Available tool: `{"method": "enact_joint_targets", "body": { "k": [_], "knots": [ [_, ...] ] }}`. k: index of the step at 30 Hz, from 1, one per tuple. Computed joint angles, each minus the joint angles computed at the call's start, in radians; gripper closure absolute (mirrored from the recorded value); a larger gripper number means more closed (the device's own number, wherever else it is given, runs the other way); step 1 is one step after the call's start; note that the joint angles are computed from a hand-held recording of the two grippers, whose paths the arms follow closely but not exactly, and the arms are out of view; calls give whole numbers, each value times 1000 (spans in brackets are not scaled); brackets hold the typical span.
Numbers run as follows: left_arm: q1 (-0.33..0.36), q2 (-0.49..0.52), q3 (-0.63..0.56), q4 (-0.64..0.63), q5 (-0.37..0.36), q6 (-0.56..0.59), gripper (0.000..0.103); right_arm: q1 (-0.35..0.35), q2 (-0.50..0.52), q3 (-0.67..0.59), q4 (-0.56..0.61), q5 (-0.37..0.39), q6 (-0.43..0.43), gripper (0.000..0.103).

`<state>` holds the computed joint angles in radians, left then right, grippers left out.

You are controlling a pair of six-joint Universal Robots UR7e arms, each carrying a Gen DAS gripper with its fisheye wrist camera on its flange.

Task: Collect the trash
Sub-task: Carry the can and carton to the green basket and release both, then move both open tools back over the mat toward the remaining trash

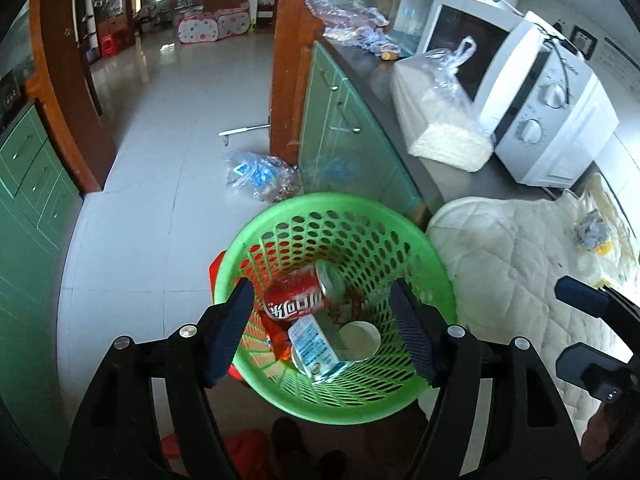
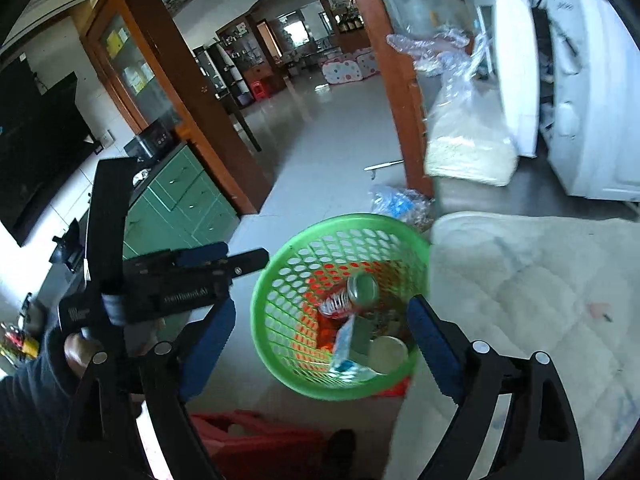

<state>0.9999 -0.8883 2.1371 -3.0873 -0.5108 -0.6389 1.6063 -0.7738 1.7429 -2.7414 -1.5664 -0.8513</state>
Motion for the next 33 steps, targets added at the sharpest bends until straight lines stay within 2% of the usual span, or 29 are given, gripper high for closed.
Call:
{"method": "enact_joint_targets", "body": {
  "k": [7,17,25,33],
  "knots": [
    [-43,22,-21,-13,-5,36,32,-38,-66,48,-76,-30,-53,17],
    [-83,78,-86,-5,-36,90,26,-103,-133,51,-129,-84,-60,16],
    [-85,130,-149,24,-71,120,25,-169,-171,-3,-153,-137,-60,16],
    [-83,174,-209,58,-90,138,24,-219,-174,-137,-79,-159,-66,15]
  ]
}}
